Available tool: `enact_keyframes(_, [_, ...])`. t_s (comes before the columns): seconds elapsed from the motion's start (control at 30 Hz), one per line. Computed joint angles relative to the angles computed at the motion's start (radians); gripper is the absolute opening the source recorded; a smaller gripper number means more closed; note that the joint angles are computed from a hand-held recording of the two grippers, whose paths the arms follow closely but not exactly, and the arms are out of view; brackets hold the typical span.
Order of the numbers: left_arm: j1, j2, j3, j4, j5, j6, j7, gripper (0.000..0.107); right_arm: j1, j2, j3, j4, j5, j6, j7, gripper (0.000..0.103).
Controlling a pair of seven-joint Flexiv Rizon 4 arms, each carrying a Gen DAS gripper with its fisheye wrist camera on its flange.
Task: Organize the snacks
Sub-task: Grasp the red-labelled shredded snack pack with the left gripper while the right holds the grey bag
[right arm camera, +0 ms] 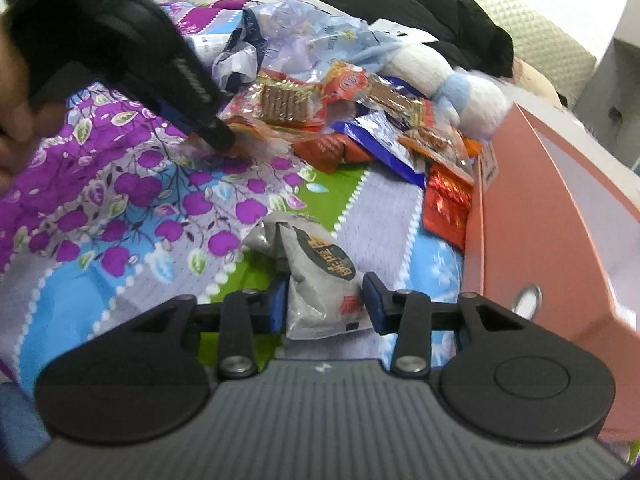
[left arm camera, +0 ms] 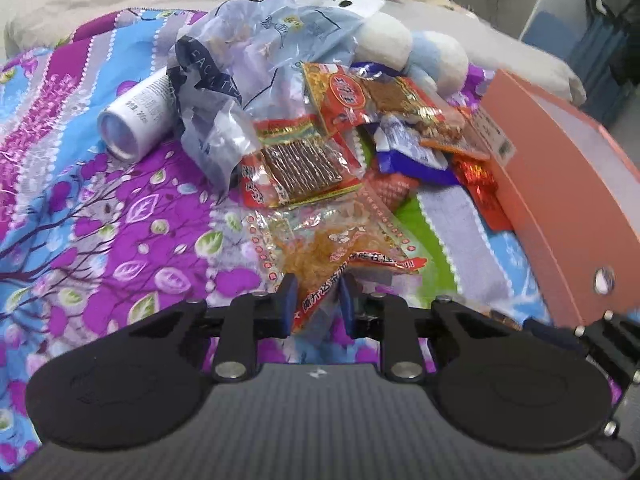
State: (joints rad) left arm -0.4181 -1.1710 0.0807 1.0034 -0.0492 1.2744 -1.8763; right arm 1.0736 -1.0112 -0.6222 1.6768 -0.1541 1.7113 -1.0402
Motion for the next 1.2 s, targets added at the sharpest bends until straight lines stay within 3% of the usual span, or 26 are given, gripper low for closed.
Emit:
enact_keyframes(0.6, [-0.028,0.255,-0.021,0.416,0.015,0.079,0.028,0.024,0.187,0.053,-0.104,0.183,0.074,0.018,-0.004,0.037])
enact_keyframes(0.83, [-0.033,0.323,-0.012,0.548,0.005,0.111,-0.001,0.024,0.205,0.072,-0.086,0.208,0.102,0.041,-0.024,0.037])
enact_keyframes(0.97, [-0.019,0.338,-0.032,0.597,-0.018,0.141,-0.016,0.025,0.171,0.094,-0.035,0.214,0.122,0.069,-0.041,0.038])
enact_keyframes(1.07, [-0.065,0.343,0.022,0.601,-0.005,0.144,-0.048,0.026,0.124,0.118,0.020,0.218,0.116,0.091,-0.082,0.040])
enact_keyframes(1.1, [-0.068,0.345,0.025,0.603,-0.004,0.144,-0.051,0.032,0.101,0.126,0.045,0.219,0.119,0.108,-0.094,0.040])
enact_keyframes(1.17, [-0.049,0.353,-0.003,0.621,-0.015,0.161,-0.053,0.054,0.028,0.147,0.128,0.214,0.125,0.152,-0.122,0.046])
enact_keyframes(1.2, [-0.046,0.356,-0.009,0.630,-0.018,0.176,-0.057,0.066,-0.007,0.154,0.169,0.209,0.128,0.165,-0.136,0.059])
